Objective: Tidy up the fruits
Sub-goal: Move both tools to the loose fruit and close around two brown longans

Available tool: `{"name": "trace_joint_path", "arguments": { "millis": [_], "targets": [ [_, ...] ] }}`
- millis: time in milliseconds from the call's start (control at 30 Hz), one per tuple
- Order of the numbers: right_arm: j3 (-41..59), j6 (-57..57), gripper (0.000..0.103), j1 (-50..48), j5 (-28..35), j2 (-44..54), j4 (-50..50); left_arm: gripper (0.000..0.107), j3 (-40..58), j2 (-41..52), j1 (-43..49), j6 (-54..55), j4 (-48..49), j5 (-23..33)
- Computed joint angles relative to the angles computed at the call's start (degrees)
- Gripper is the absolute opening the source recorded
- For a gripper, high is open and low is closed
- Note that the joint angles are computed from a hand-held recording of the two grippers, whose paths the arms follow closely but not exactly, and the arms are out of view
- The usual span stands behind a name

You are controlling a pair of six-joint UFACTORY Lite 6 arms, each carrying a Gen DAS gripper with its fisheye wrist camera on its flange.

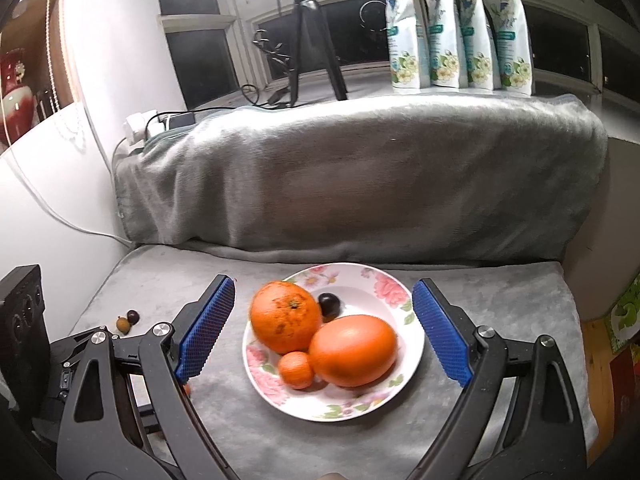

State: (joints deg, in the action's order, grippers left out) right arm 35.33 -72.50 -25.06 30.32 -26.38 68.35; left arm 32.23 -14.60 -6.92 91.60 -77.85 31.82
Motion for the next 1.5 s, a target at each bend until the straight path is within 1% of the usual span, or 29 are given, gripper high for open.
{"name": "trace_joint_path", "arguments": {
  "millis": [167, 367, 500, 667, 800, 933, 1100, 1200, 1267, 1367, 1433, 1500],
  "targets": [
    [-0.78, 5.55, 0.093, 5.69, -2.63, -2.2, -3.27, 0.081, -1.39, -0.32, 8.7, 2.3, 2.2, 3.59],
    [-1.16, 13.4, 0.093, 15.68, -8.15, -2.34, -8.43, 0.081, -0.01, 2.08, 20.97, 7.21, 3.82, 8.11],
    [-0.41, 16.65, 0.093, 22.16, -11.5, 0.36, -10.15, 0.081, 1.9, 5.7, 28.62, 11.1, 3.63, 9.89],
    [1.81, 20.74, 0.093, 30.66, -16.03, 6.16, -12.6, 0.08, 5.33, 12.71, 35.77, 15.27, 3.34, 10.39],
    [4.48, 24.12, 0.093, 36.87, -19.32, 11.66, -14.88, 0.078, 8.15, 17.81, 39.22, 17.33, 3.32, 9.69],
    [7.27, 28.96, 0.093, 41.99, -21.53, 16.9, -19.26, 0.07, 11.05, 22.21, 41.64, 18.15, 3.46, 8.98],
    [12.28, 32.72, 0.093, 46.45, -21.43, 24.68, -23.65, 0.062, 16.02, 28.26, 43.3, 17.33, 4.18, 8.93],
    [15.1, 38.44, 0.093, 49.15, -21.44, 28.95, -30.5, 0.058, 17.63, 30.12, 43.51, 17.02, 4.45, 8.91],
    [16.83, 40.3, 0.093, 50.56, -21.12, 31.36, -33.23, 0.056, 18.57, 31.22, 43.23, 16.38, 4.84, 8.59],
    [18.79, 48.58, 0.093, 52.68, -21.56, 34.26, -42.36, 0.049, 19.59, 32.74, 42.75, 16.0, 5.04, 7.92],
    [20.2, 48.14, 0.089, 53.42, -21.01, 36.12, -42.66, 0.047, 20.15, 33.62, 42.08, 15.59, 5.01, 7.49],
    [21.99, 48.83, 0.078, 54.08, -19.97, 38.25, -44.21, 0.045, 21.3, 34.71, 42.06, 14.13, 6.23, 7.84]
  ]
}}
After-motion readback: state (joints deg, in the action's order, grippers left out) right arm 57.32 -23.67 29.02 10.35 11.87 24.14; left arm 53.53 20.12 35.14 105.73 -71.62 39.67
